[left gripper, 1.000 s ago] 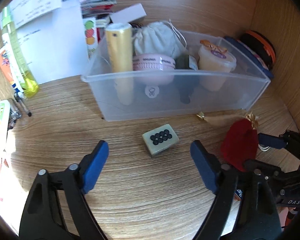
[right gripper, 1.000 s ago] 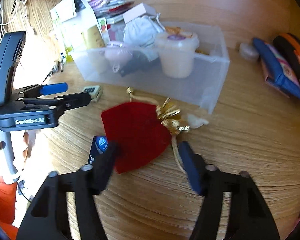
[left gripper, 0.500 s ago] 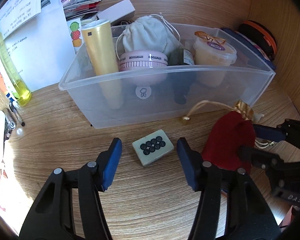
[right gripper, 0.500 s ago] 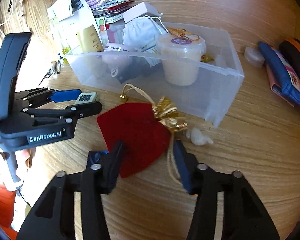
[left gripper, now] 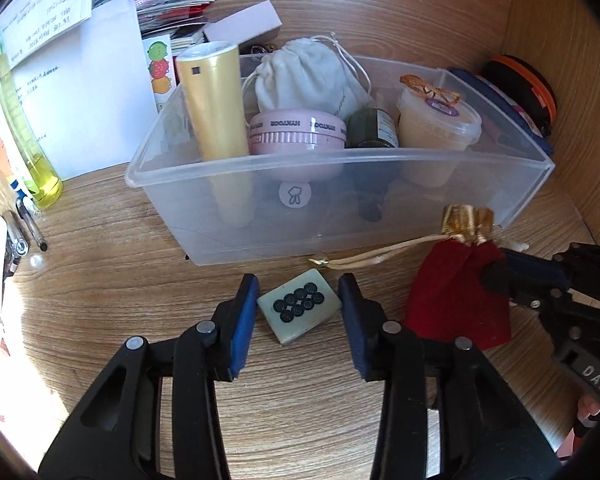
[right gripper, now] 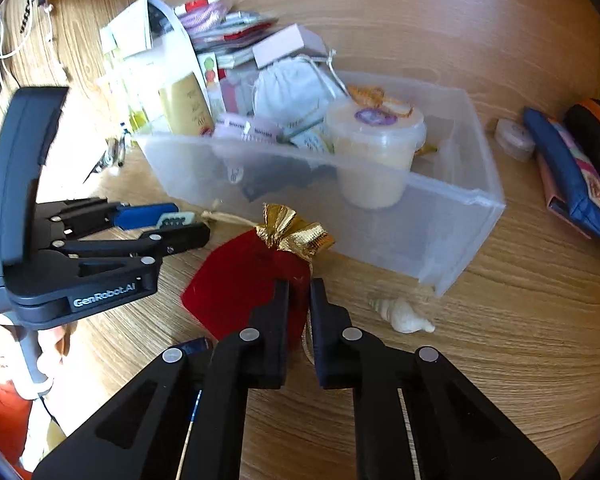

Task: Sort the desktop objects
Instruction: 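Grasp the red velvet bag with the right tool while the left tool grasps the button box, then lift the red bag and button box and carry them over the clear box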

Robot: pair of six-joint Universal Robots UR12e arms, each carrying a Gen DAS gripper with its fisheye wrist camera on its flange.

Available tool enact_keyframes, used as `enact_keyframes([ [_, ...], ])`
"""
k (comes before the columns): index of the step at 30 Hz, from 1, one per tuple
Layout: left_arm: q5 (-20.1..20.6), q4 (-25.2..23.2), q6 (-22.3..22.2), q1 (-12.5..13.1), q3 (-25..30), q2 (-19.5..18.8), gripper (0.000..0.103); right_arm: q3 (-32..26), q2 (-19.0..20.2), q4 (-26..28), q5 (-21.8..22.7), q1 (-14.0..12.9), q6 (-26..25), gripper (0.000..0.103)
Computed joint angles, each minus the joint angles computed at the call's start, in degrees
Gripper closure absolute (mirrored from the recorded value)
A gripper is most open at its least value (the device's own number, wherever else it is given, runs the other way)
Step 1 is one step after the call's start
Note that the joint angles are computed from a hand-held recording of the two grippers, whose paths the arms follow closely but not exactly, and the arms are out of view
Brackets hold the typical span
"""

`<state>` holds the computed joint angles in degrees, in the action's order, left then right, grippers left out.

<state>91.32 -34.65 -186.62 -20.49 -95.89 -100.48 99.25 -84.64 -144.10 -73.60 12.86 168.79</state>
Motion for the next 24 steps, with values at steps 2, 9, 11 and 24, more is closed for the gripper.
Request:
enact_keyframes([
  [2, -0.1, 0.6, -0.3, 0.2, -0.4, 0.4, 0.063, 0.2, -0.4, -0.8, 0.1, -0.1, 0.1, 0.094],
  [9, -0.7, 1.8, -0.4, 0.5, -1.8, 1.6, 0.063, 1.0, -2.1, -3.9, 0.5, -1.1, 1.1, 0.094],
  [11, -0.8, 2.2, -0.8, 0.6, -2.3, 2.2, 0.063, 1.2, -2.5, -4.6, 0.2, -1.2, 1.4, 0.094],
  [24, -0.9, 3.9, -2.8, -0.3, -2.9, 3.4, 0.063, 1.6, -4.1, -8.1, -0.2, -1.8, 1.4, 0.094],
])
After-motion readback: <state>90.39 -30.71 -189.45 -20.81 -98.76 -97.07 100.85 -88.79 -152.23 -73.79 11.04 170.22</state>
